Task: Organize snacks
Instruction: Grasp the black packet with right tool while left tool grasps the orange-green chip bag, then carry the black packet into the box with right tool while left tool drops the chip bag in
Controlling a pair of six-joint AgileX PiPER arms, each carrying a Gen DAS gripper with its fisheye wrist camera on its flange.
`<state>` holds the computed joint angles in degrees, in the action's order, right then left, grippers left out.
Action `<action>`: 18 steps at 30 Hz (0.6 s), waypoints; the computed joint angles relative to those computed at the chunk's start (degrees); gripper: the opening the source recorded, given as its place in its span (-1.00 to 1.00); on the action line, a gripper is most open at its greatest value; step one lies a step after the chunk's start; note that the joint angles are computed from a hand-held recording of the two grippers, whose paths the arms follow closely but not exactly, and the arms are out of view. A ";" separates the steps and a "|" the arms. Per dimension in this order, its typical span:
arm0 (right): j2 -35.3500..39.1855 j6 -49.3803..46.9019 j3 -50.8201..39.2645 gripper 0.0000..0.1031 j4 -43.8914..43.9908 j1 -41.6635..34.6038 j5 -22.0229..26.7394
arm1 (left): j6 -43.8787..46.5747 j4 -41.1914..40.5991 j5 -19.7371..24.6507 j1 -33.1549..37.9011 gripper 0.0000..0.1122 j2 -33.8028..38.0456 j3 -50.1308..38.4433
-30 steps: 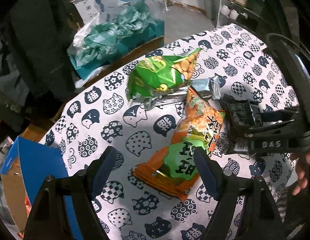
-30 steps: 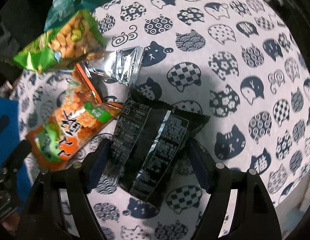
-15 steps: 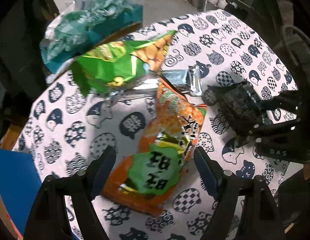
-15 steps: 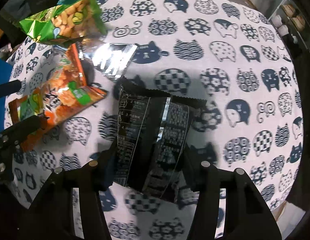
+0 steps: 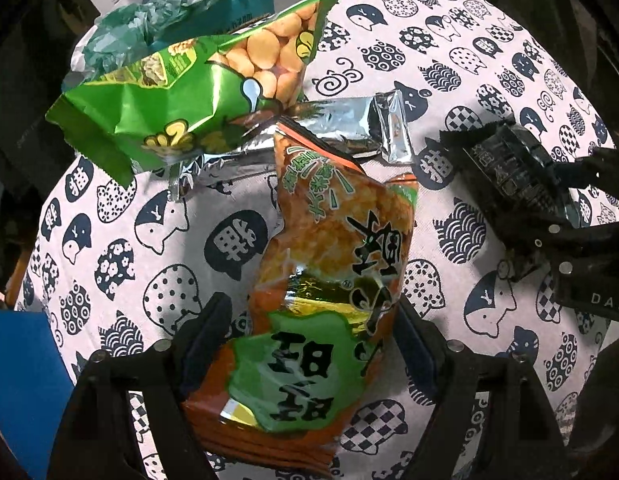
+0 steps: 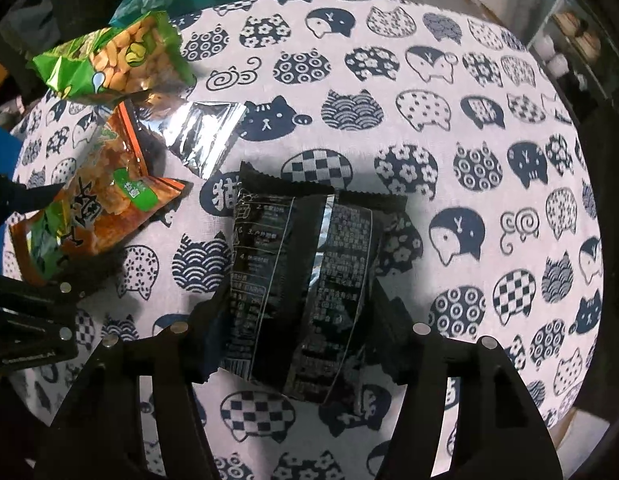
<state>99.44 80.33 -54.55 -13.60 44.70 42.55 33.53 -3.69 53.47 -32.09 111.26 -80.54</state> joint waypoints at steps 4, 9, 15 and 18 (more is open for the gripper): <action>0.17 -0.05 -0.38 0.00 0.67 0.30 -1.30 | 0.65 -2.01 -0.33 1.19 0.08 -1.21 1.66; -3.45 -0.20 0.95 0.00 0.91 0.77 0.03 | 1.61 -2.98 -0.31 3.29 -0.06 -4.04 4.18; -7.62 1.26 1.22 0.00 -0.27 2.55 3.14 | 2.40 -2.75 -0.73 5.51 -0.11 -7.69 7.63; -10.89 2.42 1.89 0.00 -1.15 3.92 5.76 | 2.89 -2.15 -0.82 6.73 -0.12 -10.05 8.94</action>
